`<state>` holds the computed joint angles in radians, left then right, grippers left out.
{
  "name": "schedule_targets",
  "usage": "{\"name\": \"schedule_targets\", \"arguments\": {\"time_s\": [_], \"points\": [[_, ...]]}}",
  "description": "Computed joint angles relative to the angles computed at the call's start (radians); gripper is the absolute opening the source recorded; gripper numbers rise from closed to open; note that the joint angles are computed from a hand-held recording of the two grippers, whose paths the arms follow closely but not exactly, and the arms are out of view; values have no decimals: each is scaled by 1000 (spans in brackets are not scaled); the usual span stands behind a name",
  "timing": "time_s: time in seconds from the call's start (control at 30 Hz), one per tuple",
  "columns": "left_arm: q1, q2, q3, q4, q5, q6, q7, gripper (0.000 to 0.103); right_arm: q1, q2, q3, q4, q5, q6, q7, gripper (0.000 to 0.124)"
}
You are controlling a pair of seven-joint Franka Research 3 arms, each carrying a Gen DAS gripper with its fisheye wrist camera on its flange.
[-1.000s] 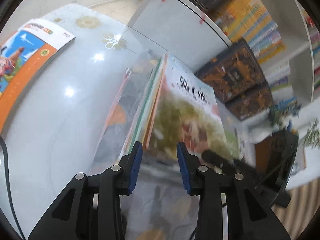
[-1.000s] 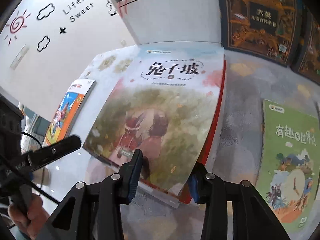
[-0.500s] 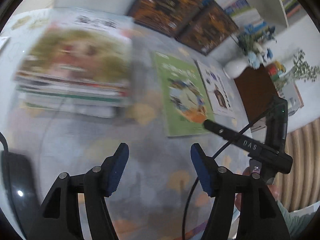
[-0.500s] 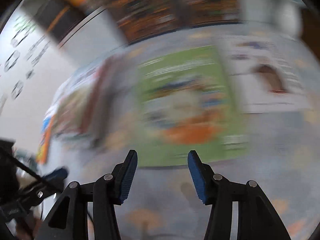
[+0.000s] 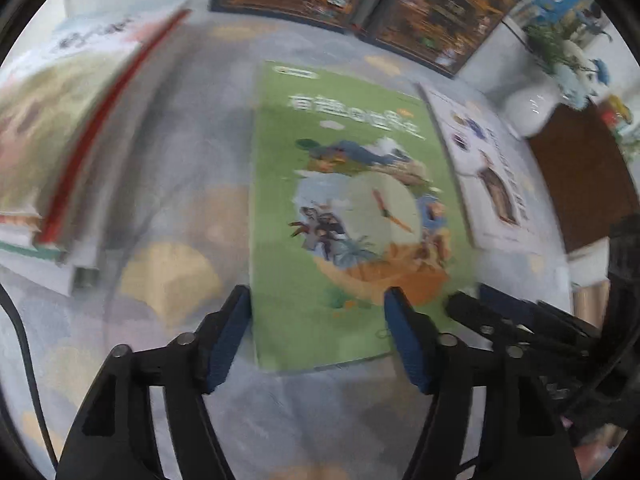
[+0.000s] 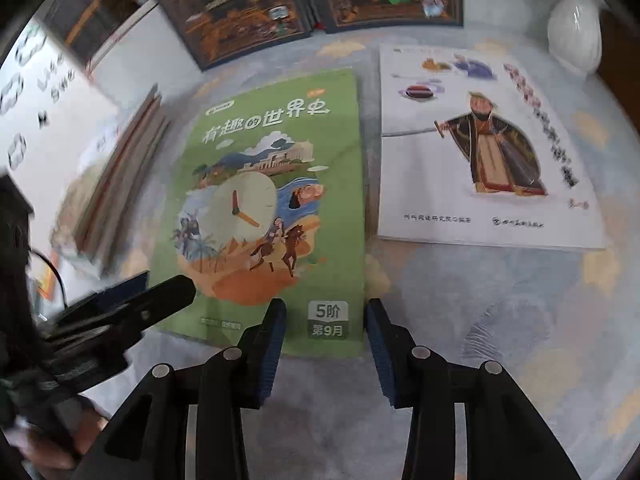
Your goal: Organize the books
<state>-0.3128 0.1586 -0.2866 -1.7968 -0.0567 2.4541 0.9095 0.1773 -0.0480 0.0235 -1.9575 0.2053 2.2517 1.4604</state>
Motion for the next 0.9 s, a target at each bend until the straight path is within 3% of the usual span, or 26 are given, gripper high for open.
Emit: {"name": "schedule_targets", "arguments": {"time_s": [0.1, 0.2, 0.33, 0.43, 0.53, 0.57, 0.67, 0.7, 0.77, 0.9], "points": [[15, -80, -19, -109, -151, 71, 45, 67, -10, -45, -20, -39, 67, -59, -104, 42], [-18, -173, -29, -237, -278, 152, 48, 67, -24, -129, -36, -119, 99, -104, -202, 43], [-133, -286, -20, -401, -616, 288, 176, 67, -47, -239, -65, -209, 120, -199, -319, 47], [-200, -333, -16, -463, -694, 338, 153, 67, -64, -315, -78, -264, 112, -272, -418, 46], [-219, -375, -51, -520, -601, 392, -16, 62, -85, -398, -67, -332, 63, -285, -473, 46], [-193, -385, -85, -532, -500, 393, -127, 54, -93, -416, -58, -350, 50, -267, -469, 46], [-131, -404, -147, -550, -295, 384, -360, 38, -157, -483, 30, -436, -88, -62, -320, 46], [-110, -410, -166, -555, -238, 381, -434, 31, -157, -478, 30, -436, -98, -44, -293, 46], [-90, -393, -171, -546, -161, 382, -509, 25, -123, -448, -13, -411, -42, -70, -313, 46], [-117, -367, -131, -536, -99, 397, -541, 25, -59, -374, -77, -350, 114, -150, -395, 46]]}}
